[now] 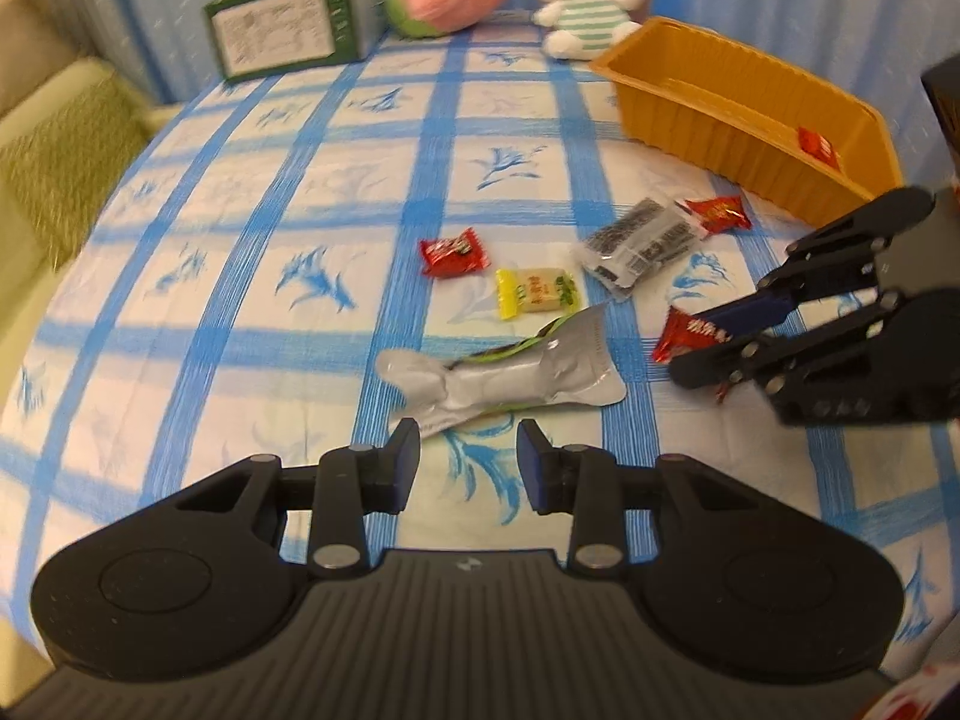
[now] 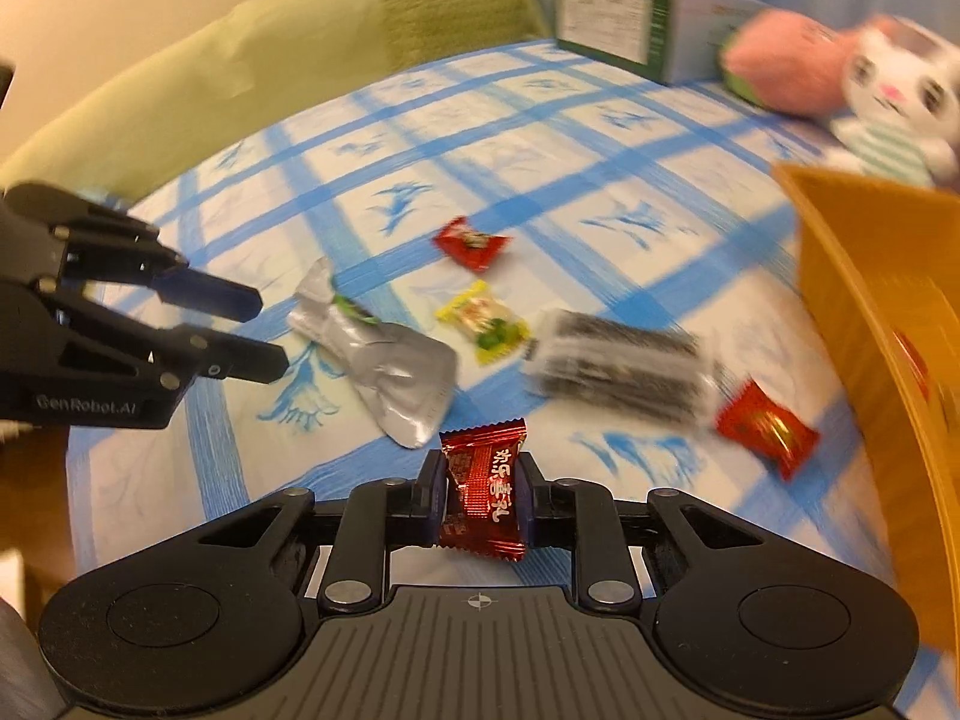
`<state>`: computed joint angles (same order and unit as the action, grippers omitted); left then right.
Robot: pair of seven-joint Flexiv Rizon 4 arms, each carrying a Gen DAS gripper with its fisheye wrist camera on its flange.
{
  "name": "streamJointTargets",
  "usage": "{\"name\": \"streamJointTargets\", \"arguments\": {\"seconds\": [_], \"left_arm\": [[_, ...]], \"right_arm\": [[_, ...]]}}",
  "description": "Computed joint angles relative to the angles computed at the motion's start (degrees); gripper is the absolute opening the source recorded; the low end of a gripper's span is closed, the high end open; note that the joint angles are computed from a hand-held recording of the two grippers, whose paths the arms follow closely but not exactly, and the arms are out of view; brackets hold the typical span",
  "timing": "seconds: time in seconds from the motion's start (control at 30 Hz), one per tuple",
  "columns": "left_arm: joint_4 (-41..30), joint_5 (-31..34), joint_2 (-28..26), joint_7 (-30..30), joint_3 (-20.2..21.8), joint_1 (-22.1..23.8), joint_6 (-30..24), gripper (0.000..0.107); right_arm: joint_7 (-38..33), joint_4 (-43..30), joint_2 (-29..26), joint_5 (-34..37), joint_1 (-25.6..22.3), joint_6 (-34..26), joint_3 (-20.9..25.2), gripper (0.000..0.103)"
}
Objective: Organize snacks
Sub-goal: 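Grasp the red printed candy with the right tool while the left tool grasps the silver foil packet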
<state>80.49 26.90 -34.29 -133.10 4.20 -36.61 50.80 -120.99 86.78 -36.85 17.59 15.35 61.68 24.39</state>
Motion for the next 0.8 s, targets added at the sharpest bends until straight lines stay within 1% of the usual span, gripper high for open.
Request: {"name": "streamJointTargets", "arguments": {"seconds": [0.17,0.23,0.3,0.4,0.5,0.57,0.63,0.73,0.77,0.8], "left_arm": [[-2.1,2.1,-1.4,9.9,-0.9,0.7,0.6,0.033],[-2.5,2.3,-2.0,14.4,-1.3,1.1,1.5,0.035],[-3.0,2.8,-2.5,17.7,-1.0,1.0,2.1,0.040],[-3.6,3.5,-3.4,23.0,-0.6,0.8,3.0,0.045],[-3.3,1.7,-4.0,29.9,-1.9,2.1,4.7,0.045],[-3.6,0.4,-4.6,33.6,-2.2,2.5,4.9,0.045],[-3.9,-0.8,-5.3,35.9,-1.9,2.4,4.6,0.045],[-4.5,-2.3,-6.0,37.3,-1.2,2.2,4.2,0.045],[-4.8,-2.7,-6.3,37.4,-1.0,2.1,3.8,0.044],[-5.0,-3.2,-6.5,37.0,-0.8,2.1,4.0,0.041]], "right_arm": [[3.5,2.3,2.3,2.7,-1.7,1.1,-0.4,0.024],[4.4,3.5,3.3,3.6,-2.4,1.8,-0.5,0.024],[5.7,4.8,4.3,4.4,-3.0,2.6,-0.8,0.024],[8.5,6.7,5.6,5.0,-3.3,3.9,-1.8,0.024],[11.2,8.3,6.7,5.1,-3.7,5.0,-2.4,0.024],[12.7,9.4,7.3,4.6,-3.7,5.9,-2.9,0.024],[14.0,10.3,7.8,4.2,-3.7,6.8,-3.1,0.024],[15.8,11.5,8.3,3.4,-3.8,8.0,-3.2,0.024],[16.4,11.9,8.5,3.1,-3.7,8.4,-3.3,0.024],[16.9,12.2,8.6,2.8,-3.7,8.8,-3.3,0.024]]}}
